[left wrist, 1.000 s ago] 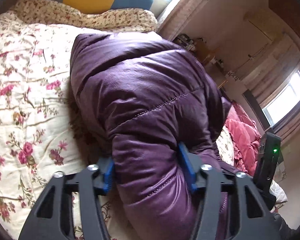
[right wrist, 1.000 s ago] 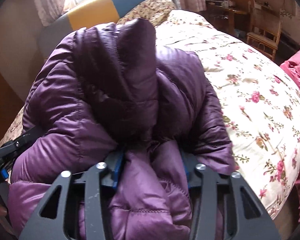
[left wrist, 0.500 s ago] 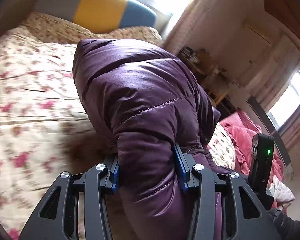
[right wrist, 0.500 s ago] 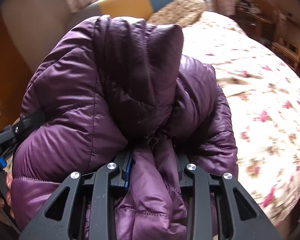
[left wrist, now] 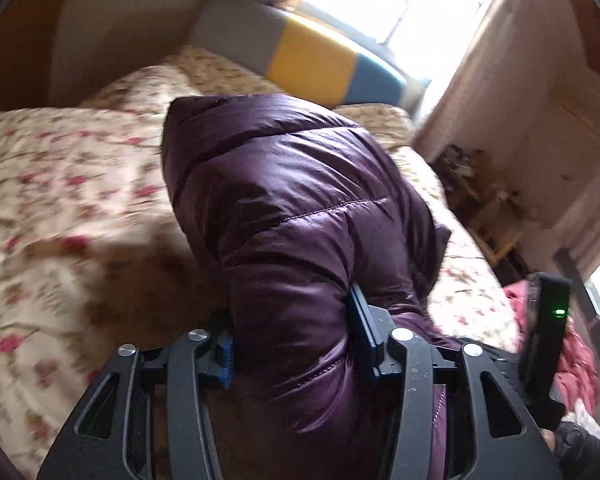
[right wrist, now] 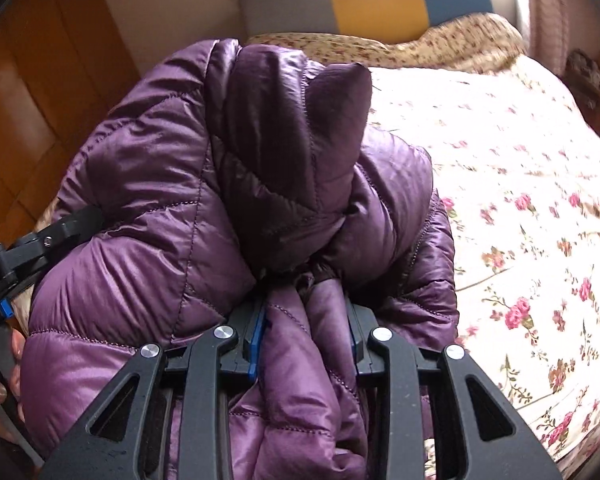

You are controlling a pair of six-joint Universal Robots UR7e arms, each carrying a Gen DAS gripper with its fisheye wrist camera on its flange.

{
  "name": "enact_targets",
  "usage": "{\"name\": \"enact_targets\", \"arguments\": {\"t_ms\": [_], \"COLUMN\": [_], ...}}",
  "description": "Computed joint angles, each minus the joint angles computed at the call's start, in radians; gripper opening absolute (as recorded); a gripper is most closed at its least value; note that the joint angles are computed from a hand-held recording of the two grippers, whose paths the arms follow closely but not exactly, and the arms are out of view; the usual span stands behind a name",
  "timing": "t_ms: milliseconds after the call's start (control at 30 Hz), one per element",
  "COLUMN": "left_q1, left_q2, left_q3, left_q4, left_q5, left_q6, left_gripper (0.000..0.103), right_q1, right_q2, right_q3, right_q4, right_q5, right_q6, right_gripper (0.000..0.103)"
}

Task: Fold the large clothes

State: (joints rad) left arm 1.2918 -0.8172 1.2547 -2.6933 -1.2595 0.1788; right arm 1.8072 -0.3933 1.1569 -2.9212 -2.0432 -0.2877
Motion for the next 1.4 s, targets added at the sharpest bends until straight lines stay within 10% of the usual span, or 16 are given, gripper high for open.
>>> {"name": "enact_targets", "arguments": {"t_ms": [367,1400], "left_q1": [-0.022,-0.069], "left_q2": [0.022,-0.015], "left_q3": [0.064,0.105], "left_q4": [-0.119,-0.201], "left_q5": [0.195,0.319], "left_q6": [-0.042,0.025], "left_gripper": [0.060,0.060], "right_q1": [-0.017,0.082], "right_q2": [0.087,0.043], "right_q3": [-0.081,-0.055], "right_q4": [-0.032,-0.147], "right_q5": [-0.041,-0.122], "right_q6": [-0.038,-0.068], "right_gripper": [0.037,0.066]}}
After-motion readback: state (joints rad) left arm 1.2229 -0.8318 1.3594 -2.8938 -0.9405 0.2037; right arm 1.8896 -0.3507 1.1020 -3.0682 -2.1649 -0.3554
